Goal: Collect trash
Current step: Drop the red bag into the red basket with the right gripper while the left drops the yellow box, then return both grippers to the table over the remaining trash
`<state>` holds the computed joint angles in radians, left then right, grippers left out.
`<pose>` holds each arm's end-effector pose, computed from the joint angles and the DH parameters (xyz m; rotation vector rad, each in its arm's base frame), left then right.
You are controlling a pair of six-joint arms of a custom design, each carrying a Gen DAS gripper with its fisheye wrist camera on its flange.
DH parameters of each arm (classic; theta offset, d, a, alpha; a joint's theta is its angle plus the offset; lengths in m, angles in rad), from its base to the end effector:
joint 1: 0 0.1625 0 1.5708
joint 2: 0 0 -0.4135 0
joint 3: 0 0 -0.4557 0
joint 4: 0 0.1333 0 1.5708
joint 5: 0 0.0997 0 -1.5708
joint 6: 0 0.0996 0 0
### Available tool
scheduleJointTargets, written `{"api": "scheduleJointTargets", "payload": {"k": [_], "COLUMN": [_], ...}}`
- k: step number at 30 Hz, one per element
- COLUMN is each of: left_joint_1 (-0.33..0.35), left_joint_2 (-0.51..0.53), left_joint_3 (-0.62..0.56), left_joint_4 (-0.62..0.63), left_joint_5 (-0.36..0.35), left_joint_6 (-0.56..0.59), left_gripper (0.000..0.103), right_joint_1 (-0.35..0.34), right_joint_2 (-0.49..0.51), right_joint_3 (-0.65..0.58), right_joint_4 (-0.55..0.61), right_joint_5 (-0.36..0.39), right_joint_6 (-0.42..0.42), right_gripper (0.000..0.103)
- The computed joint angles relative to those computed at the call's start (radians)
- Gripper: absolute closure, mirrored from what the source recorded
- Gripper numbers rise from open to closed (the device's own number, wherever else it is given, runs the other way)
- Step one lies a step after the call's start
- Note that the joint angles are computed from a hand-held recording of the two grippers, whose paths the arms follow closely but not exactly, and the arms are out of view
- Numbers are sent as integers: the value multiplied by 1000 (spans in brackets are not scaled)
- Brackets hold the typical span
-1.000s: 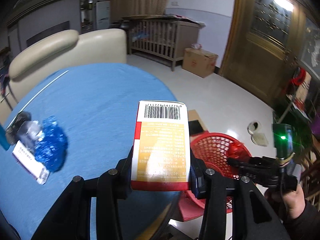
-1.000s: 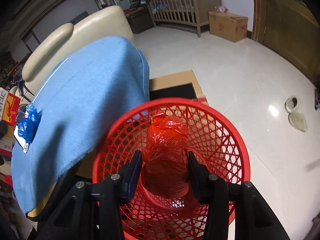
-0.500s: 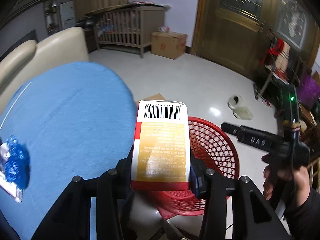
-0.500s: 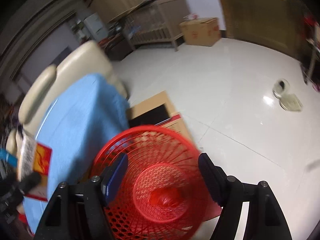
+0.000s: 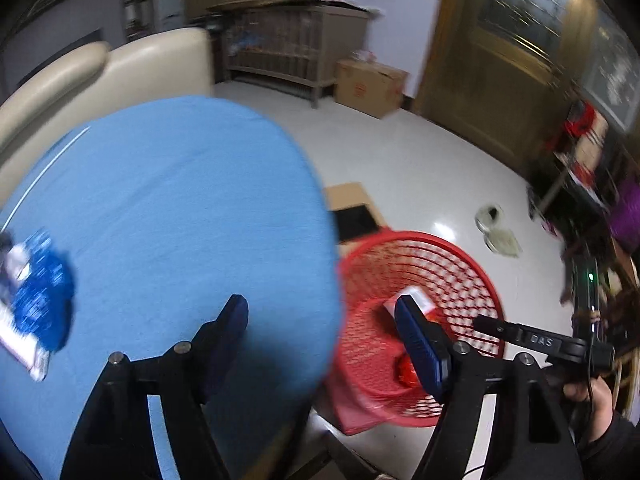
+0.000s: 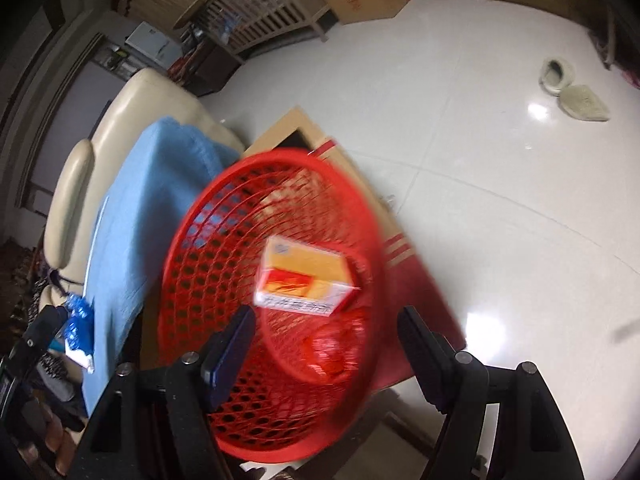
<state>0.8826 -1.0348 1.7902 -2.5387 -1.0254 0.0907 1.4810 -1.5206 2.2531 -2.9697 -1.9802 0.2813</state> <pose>-0.2753 -0.6260 0.1434 0.9296 2.4725 -0.4864 0.0489 -0.5008 0.2605 -0.6742 -2.5622 0.9629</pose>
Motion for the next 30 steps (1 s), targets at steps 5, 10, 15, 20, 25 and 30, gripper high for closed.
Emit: {"api": "scheduleJointTargets", "payload": {"k": [5,10,15,20,25,30], "left_joint_1": [48,103,176,249,274,267], "left_joint_2": [-90,-169,-227,-215,-142,-67], "left_joint_3": [53,90,97,35,-71,-144], "left_joint_4": [-36,-69,-97,-105,-83,-19], "left_joint_5": [64,136,212,286,323,422], "left_joint_6": [-54,-123,-208,-340,-398,-440], "left_gripper": [26,26,26,26,26,26], "right_joint_1": [29,47,70,105,184,274], "right_joint_2": [55,106,99,68,137,294], "right_joint_3": [-40,-76,-86,-83,-157,-302], "right_joint_4": [30,51,77,28,4,46], "right_joint_5": [-9,-37,-145,-272,-310,-285], "right_joint_6": [-1,-22,-8,14,-49,-186], "right_gripper": [24,24,24,24,24,24]}}
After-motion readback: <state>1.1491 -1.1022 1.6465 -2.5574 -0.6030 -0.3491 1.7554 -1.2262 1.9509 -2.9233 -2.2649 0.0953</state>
